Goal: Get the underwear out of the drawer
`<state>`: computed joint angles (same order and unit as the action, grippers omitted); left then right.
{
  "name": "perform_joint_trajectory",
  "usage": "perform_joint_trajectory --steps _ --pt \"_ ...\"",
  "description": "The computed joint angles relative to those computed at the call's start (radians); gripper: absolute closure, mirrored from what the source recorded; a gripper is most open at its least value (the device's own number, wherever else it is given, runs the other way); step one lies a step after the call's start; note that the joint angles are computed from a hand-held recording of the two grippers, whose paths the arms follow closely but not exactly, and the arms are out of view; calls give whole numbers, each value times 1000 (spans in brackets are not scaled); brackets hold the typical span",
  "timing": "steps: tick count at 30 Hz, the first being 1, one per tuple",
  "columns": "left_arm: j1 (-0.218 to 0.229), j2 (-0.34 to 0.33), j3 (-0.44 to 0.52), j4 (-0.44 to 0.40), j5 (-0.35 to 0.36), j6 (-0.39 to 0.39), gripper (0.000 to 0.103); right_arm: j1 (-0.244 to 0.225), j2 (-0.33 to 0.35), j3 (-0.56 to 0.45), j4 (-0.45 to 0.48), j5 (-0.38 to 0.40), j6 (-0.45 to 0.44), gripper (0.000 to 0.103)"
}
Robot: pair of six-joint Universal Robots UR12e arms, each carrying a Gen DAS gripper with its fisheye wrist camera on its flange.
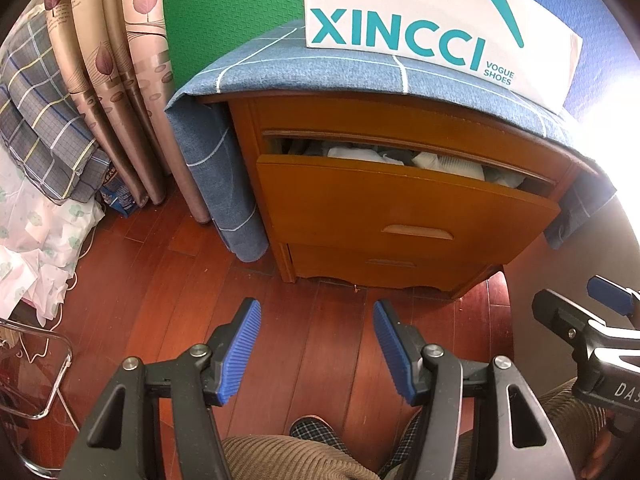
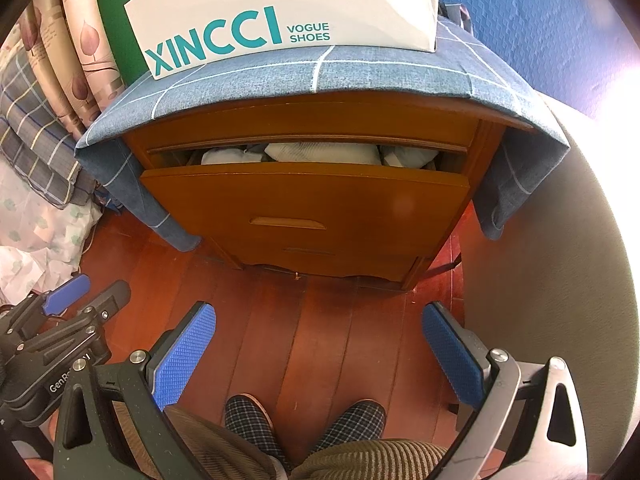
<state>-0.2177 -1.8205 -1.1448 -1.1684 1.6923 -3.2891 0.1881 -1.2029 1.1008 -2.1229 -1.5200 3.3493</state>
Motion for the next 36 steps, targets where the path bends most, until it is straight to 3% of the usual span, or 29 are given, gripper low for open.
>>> perform_joint_trajectory --steps 36 --pt "5 2 0 -10 -11 -7 43 -3 -4 6 -9 18 15 1"
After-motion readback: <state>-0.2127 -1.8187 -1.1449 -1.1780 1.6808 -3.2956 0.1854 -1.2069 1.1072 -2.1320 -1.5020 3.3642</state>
